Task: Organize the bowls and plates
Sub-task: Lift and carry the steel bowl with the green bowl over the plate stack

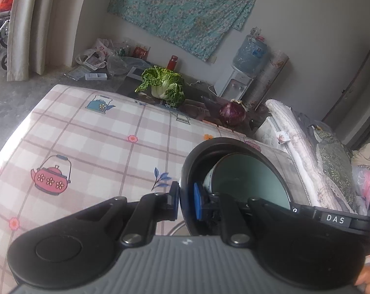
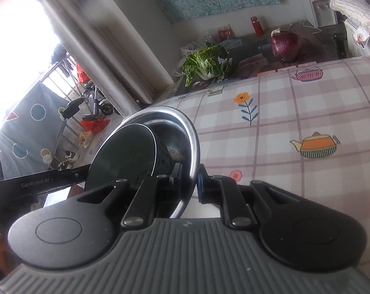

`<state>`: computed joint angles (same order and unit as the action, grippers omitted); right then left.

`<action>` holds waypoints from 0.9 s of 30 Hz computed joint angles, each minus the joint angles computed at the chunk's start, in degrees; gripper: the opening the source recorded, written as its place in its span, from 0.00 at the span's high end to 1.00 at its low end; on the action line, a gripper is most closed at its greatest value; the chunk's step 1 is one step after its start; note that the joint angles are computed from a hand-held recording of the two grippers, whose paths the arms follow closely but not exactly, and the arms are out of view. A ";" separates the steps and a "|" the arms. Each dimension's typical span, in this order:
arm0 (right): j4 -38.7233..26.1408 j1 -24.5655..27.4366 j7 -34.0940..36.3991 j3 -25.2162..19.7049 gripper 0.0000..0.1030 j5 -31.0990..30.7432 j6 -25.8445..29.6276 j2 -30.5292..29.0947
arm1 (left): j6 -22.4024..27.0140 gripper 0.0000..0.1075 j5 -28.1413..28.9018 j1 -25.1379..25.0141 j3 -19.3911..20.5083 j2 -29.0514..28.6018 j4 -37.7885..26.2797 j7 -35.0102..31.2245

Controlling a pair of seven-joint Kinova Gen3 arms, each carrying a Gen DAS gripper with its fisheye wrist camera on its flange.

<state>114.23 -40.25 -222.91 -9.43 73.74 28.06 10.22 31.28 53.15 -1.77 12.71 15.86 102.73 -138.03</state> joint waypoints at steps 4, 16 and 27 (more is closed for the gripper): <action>2.52 -2.42 -5.16 -1.61 0.89 0.16 1.71 -0.61 | -0.21 0.89 2.04 -0.56 -0.27 -2.21 4.54 -2.24; 6.25 -7.51 -13.58 -3.82 0.89 0.29 4.71 2.57 | -2.27 0.89 5.11 0.66 -1.45 -2.35 11.38 -7.56; 6.34 -9.03 -14.33 -3.70 0.87 0.05 6.43 3.48 | -4.26 0.88 5.58 1.24 -1.28 -2.64 13.11 -10.71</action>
<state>120.57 -49.28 -237.24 -13.13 73.80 34.49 13.70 27.02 58.73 -0.54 11.43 13.22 115.85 -148.74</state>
